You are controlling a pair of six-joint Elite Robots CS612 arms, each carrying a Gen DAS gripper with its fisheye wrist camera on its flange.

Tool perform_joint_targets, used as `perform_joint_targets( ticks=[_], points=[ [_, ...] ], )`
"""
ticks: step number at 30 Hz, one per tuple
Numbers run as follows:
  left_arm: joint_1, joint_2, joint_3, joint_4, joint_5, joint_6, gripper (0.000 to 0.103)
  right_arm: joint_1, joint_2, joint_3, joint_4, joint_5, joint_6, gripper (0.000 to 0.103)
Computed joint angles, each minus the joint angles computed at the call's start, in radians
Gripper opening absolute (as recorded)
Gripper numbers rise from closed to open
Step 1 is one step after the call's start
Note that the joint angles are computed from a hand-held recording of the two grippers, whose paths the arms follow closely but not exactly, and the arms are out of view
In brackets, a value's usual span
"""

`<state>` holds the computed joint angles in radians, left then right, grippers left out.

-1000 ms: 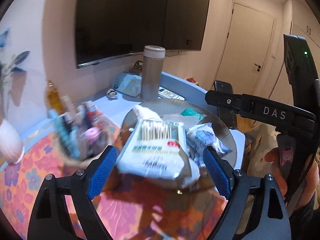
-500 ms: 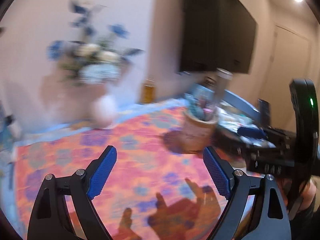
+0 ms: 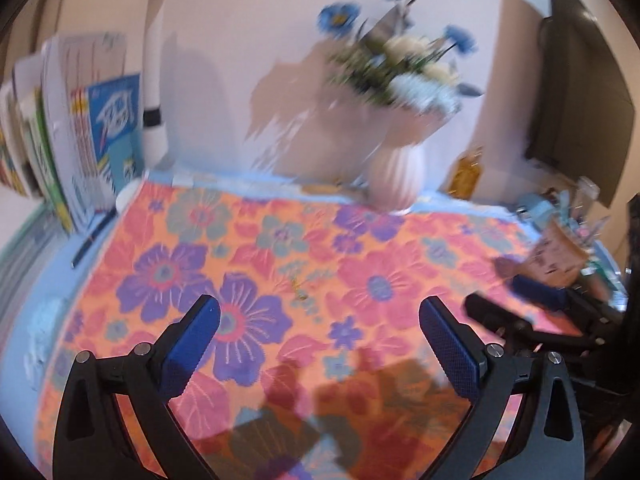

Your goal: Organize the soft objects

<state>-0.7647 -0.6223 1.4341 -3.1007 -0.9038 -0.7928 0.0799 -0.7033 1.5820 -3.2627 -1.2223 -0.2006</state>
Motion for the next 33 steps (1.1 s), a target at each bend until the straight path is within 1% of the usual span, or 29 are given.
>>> perform_joint_targets(
  ticks=[1, 3, 5, 6, 8, 9, 11, 13, 15, 16, 20, 22, 28, 33],
  points=[
    [0.005, 0.012, -0.010, 0.015, -0.001, -0.018, 0.100, 0.009, 0.017, -0.013, -0.018, -0.040, -0.001, 0.074],
    [0.013, 0.031, -0.021, 0.010, -0.009, -0.039, 0.100, 0.015, 0.042, -0.039, -0.020, -0.081, 0.012, 0.074],
    [0.014, 0.038, -0.027, 0.028, 0.001, -0.052, 0.100, 0.009, 0.052, -0.059, 0.013, -0.078, 0.040, 0.074],
    [0.015, 0.039, -0.031, 0.039, -0.010, -0.056, 0.100, 0.005, 0.054, -0.063, 0.018, -0.077, 0.049, 0.074],
    [0.016, 0.041, -0.030, 0.018, -0.018, -0.043, 0.100, 0.004, 0.064, -0.069, 0.004, -0.086, 0.058, 0.074],
    [0.014, 0.043, -0.031, 0.019, -0.009, -0.038, 0.100, 0.004, 0.069, -0.072, 0.001, -0.094, 0.061, 0.074],
    [0.009, 0.045, -0.037, 0.047, 0.009, -0.036, 0.100, 0.003, 0.071, -0.073, 0.007, -0.088, 0.063, 0.074],
    [0.002, 0.049, -0.046, 0.065, 0.038, -0.023, 0.100, 0.004, 0.070, -0.067, -0.014, -0.093, 0.063, 0.074],
    [-0.001, 0.051, -0.051, 0.070, 0.051, -0.007, 0.100, 0.003, 0.072, -0.064, -0.032, -0.091, 0.069, 0.081],
    [-0.003, 0.052, -0.053, 0.071, 0.055, 0.002, 0.100, 0.002, 0.073, -0.063, -0.039, -0.087, 0.074, 0.082],
    [0.000, 0.051, -0.055, 0.092, 0.056, -0.011, 0.100, -0.001, 0.075, -0.068, -0.027, -0.079, 0.081, 0.083],
    [0.001, 0.049, -0.054, 0.107, 0.052, -0.027, 0.100, 0.001, 0.075, -0.068, -0.026, -0.087, 0.077, 0.083],
    [0.004, 0.047, -0.060, 0.150, 0.036, -0.039, 0.100, 0.008, 0.075, -0.065, -0.038, -0.107, 0.058, 0.083],
    [0.004, 0.045, -0.057, 0.149, 0.035, -0.043, 0.100, 0.006, 0.076, -0.068, -0.027, -0.105, 0.066, 0.083]
  ],
)
